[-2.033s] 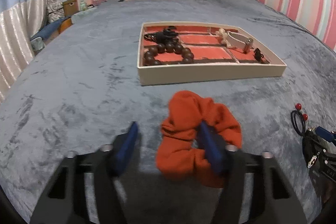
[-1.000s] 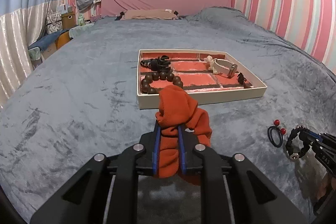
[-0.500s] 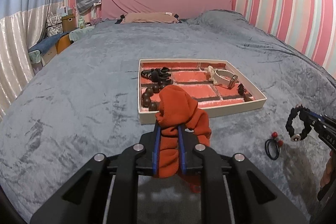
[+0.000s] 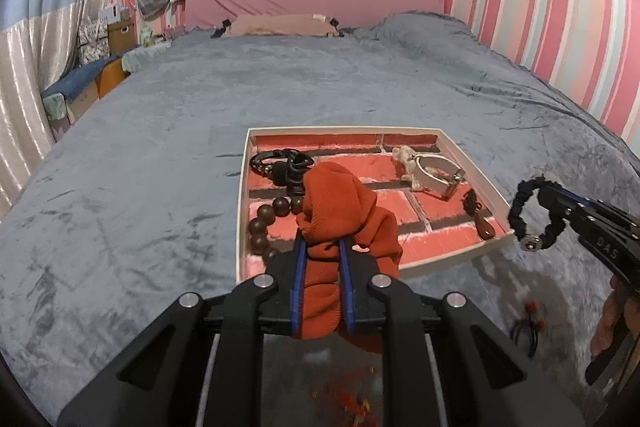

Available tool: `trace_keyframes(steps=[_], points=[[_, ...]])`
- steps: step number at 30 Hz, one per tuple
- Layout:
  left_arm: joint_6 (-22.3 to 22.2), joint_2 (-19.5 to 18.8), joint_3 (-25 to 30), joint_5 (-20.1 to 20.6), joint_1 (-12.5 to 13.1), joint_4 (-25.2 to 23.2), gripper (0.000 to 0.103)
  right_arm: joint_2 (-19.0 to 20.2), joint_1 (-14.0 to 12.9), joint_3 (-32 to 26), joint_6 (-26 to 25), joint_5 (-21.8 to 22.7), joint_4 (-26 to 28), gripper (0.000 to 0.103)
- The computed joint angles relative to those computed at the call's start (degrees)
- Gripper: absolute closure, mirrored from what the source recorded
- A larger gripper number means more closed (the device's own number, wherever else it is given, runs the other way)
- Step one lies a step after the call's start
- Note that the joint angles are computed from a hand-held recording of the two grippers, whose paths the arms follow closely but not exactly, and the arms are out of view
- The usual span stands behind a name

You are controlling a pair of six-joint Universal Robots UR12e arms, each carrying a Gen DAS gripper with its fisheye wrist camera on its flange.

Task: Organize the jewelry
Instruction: 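Carry scrunchie and hair tie into the tray and open both tools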

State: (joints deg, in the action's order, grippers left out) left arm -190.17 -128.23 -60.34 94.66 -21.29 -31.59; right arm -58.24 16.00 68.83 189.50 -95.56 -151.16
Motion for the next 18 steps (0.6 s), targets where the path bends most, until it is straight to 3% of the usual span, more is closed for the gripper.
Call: trace_keyframes(steps=[7, 12, 18], points=[[-0.74, -5.17, 8.49, -1.61, 0.40, -7.84, 0.087, 4.76, -0.58, -6.72, 1.84, 0.91, 7.23, 0.091], [-1.33, -7.50, 11.46, -2.34, 0.52, -10.21, 0.087, 6.78, -0.47, -8.68, 2.14, -0.12, 10.25, 0.091], [-1.35, -10.09, 15.10, -0.35, 0.35, -13.50, 0.086, 8.32, -0.55, -10.37, 1.40, -1.78, 12.09, 0.091]])
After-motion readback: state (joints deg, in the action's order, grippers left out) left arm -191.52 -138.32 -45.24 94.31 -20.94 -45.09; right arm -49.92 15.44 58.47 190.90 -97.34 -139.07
